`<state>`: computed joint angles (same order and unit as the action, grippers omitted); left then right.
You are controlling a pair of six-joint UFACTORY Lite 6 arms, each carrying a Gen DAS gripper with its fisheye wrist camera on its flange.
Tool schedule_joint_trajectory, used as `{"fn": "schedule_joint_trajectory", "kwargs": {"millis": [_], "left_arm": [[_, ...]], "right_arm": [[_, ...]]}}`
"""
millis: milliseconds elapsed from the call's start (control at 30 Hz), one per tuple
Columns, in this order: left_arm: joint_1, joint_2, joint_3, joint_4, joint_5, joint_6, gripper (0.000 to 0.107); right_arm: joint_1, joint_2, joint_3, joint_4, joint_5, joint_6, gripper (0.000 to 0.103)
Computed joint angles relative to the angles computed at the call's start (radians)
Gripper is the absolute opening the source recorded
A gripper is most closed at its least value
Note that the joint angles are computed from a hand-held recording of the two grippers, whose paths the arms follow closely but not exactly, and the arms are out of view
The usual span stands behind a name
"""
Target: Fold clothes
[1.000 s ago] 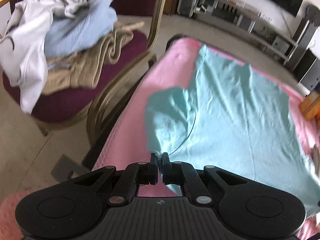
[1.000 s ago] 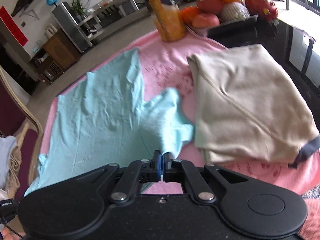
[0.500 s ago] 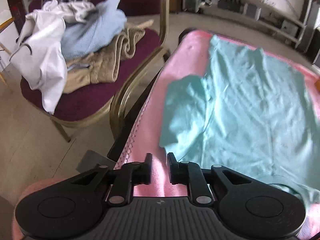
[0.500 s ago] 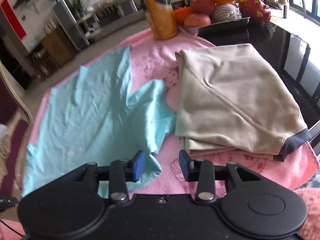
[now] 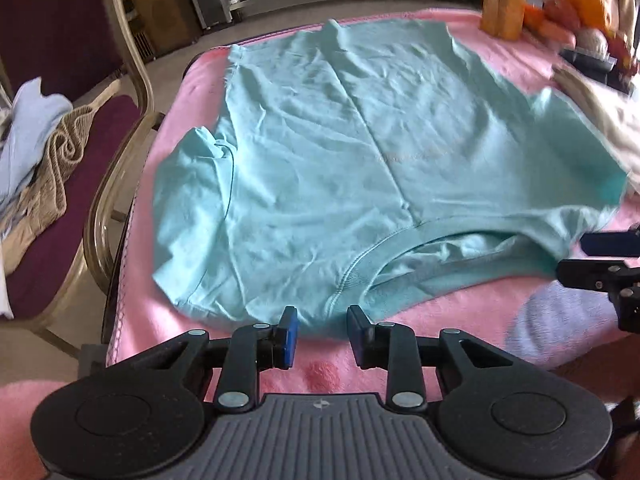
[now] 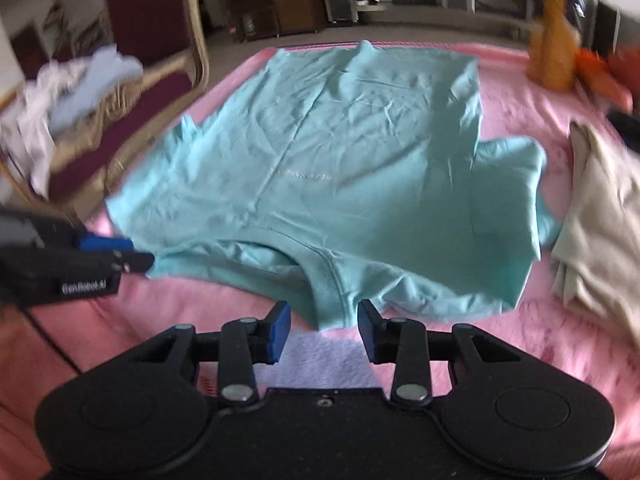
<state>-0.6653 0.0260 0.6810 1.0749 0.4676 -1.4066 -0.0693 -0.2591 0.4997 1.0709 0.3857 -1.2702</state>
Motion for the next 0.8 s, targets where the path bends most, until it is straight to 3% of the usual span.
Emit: {"fn": "schedule_joint_trajectory", "kwargs": {"millis": [33,100,133,167,300,367,500,567,600,700,767,800], "left_arm": [[0.007,0.006,0.000,0.012,-0.006,-0.007,0.025],[0.023,0.008,-0.004,0.029,-0.020,-0.016,0.011],[0.031,0.010,-0.006,0.037,-0.027,-0.021,0.008],[0.032,-0.005,-0.011,0.034,-0.022,-0.017,0.007],[0.041,-0.120,-0.037,-0.089,-0.019,0.130,0.006],[0.039,-0.098,-0.016,-0.134,-0.004,0.189,0.006],[0.017,-0.022,0.008,-0.155,0.016,0.218,0.013],[0.028,-0.080,-0.007,-0.220,0.012,0.284,0.017],[0.042,-0.122,-0.022,-0.242,0.002,0.307,0.020],[0.086,-0.212,-0.048,-0.244,-0.020,0.309,0.028],[0.116,-0.156,0.001,-0.206,-0.021,0.252,0.028],[0.127,-0.106,0.038,-0.193,-0.019,0.226,0.028]], "right_arm": [[0.019,0.014,0.001,-0.001,-0.026,-0.003,0.036],[0.050,0.035,-0.002,0.001,-0.081,-0.006,0.031],[0.066,0.045,-0.004,0.002,-0.110,-0.006,0.013],[0.076,0.046,-0.005,-0.006,-0.129,0.004,0.010],[0.054,-0.023,0.014,-0.238,-0.042,0.257,0.009],[0.054,-0.012,0.045,-0.371,0.008,0.381,0.009],[0.077,0.013,0.049,-0.450,0.000,0.446,0.013],[0.037,-0.001,0.064,-0.458,0.056,0.453,0.034],[0.017,-0.007,0.072,-0.462,0.085,0.456,0.036],[-0.111,-0.028,0.096,-0.302,0.134,0.331,0.034],[-0.165,0.010,0.121,-0.169,0.117,0.247,0.022],[-0.173,0.049,0.141,-0.118,0.105,0.221,0.021]]}}
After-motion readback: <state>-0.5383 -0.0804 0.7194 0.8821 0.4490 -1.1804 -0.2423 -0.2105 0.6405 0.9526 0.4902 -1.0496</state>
